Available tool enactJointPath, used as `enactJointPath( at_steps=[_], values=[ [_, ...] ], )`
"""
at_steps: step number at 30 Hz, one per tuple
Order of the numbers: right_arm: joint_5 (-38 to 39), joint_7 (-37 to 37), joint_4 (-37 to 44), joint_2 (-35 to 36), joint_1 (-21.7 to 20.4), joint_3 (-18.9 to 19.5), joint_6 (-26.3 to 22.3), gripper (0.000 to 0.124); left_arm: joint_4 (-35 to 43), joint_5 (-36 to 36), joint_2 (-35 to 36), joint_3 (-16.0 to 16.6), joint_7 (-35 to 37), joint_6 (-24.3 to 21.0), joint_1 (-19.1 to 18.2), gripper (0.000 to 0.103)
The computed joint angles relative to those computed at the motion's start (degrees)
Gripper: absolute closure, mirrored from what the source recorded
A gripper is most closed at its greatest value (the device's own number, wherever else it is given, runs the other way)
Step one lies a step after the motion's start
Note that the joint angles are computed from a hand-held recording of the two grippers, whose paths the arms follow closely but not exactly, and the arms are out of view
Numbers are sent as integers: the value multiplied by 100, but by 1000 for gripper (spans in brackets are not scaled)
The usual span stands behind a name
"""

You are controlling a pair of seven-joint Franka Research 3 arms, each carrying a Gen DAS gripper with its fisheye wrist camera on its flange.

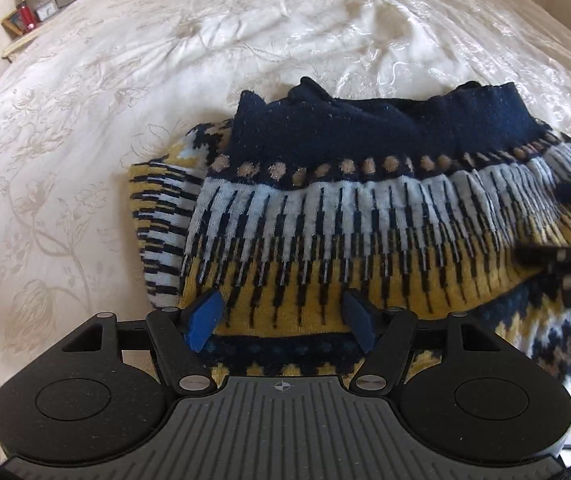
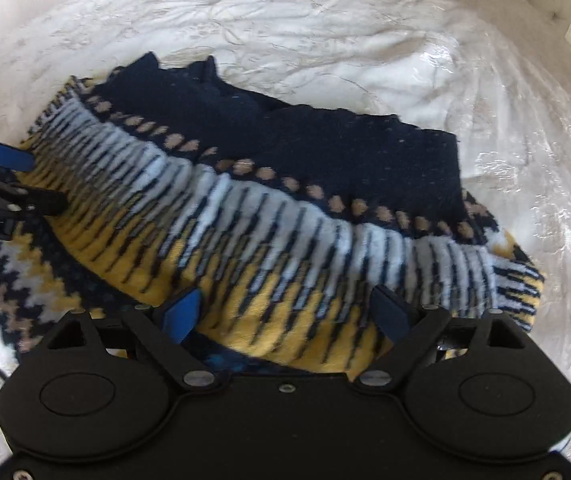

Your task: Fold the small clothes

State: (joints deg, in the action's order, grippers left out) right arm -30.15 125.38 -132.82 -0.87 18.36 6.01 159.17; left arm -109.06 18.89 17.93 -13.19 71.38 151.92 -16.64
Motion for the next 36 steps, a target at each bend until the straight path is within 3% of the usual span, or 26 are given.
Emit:
enactJointPath(
  at_steps=[4, 7, 13, 16, 26, 36],
  values=[
    [-357, 489, 128, 99, -171, -172, -220, 29, 16, 198, 24, 66, -144, 1, -95, 37],
    [-82, 328, 54, 78, -252, -236, -55, 29, 38, 274, 34, 80, -266, -29, -131, 37],
    [636, 375, -652, -460, -436, -185, 846, 28, 26, 11, -6, -35, -41, -82, -4, 37],
    [943, 678, -1094, -887, -650, -3, 1017, 27, 126, 38, 48, -9, -58, -198, -54, 36],
    [2053, 1004, -2078, -1996, -1146, 598, 677, 21, 482, 279, 251, 58, -346, -598, -238, 29],
    [2640, 1182, -2418, -2397, -1180, 868, 635, 21, 605, -117, 284, -106, 91, -787, -79, 22]
  ],
)
